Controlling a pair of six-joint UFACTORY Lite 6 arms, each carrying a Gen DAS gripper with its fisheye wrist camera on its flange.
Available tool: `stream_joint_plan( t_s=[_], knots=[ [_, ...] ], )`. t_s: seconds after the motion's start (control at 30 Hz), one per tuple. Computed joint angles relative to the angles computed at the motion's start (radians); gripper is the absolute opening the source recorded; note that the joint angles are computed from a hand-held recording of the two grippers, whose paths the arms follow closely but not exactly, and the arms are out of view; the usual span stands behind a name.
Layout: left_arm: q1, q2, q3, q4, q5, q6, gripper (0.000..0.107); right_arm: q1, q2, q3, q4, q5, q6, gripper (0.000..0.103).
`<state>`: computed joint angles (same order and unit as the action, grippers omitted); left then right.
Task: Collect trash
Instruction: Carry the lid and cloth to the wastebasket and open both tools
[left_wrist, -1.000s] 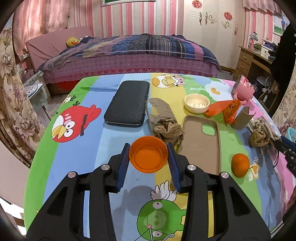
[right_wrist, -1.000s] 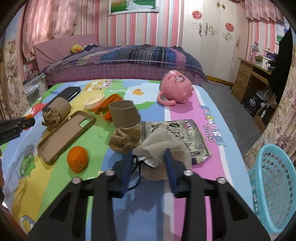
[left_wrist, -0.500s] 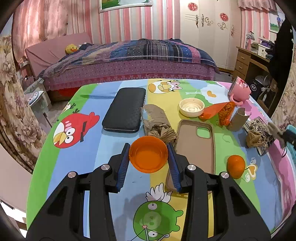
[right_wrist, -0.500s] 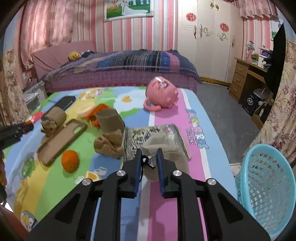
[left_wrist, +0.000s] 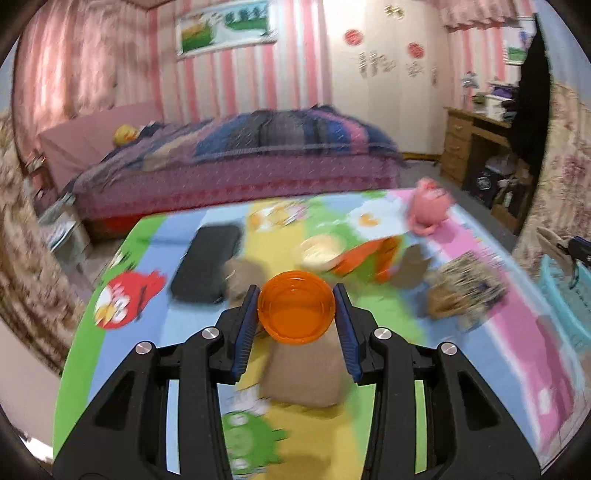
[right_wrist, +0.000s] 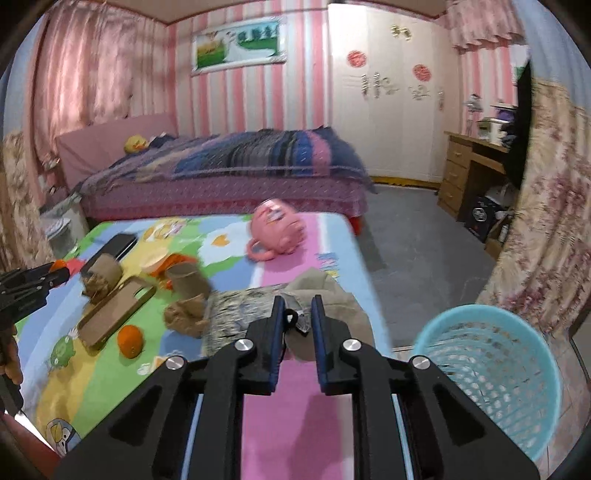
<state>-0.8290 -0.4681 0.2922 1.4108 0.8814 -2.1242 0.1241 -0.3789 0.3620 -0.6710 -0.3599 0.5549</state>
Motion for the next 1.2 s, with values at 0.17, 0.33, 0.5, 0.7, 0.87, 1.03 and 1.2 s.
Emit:
stream_joint_plan(
  t_s=[0.17,0.33,0.5,0.7,0.87,1.03,1.2],
  knots=[
    [-0.12,0.251,0.22,0.078,0.042,-0.071,0.039,-0.296,-0.015,0.008,-0.392,-0.123,0.289,0.016],
    [-0.145,0.538,0.486,0.152,-0.038,-0.122,0.039,-0.568,0.057,0.051,-0.552,-0.236,0.322,0.016],
    [-0.178,0.781,0.745,0.171,-0.101,-0.108,0.039,-0.766,0.192,0.122,-0.603,-0.329,0.317,0.016],
    [-0.192,1.044,1.05,0.147,-0.19,-0.028,0.039,-0.821,0.285,0.165,-0.561,-0.324,0.243,0.016],
    [-0.209,1.249,1.328,0.037,-0.233,0.157,0.039,-0.865,0.37,0.211,-0.531,-0.308,0.196,0.016],
    [-0.219,1.432,1.609,-0.097,-0.262,0.368,0.039,-0.923,0.427,0.255,-0.579,-0.347,0.207,0.015],
    [-0.214,1.615,1.914,-0.294,-0.273,0.606,0.039,-0.948,0.449,0.274,-0.605,-0.372,0.22,0.015]
  ],
)
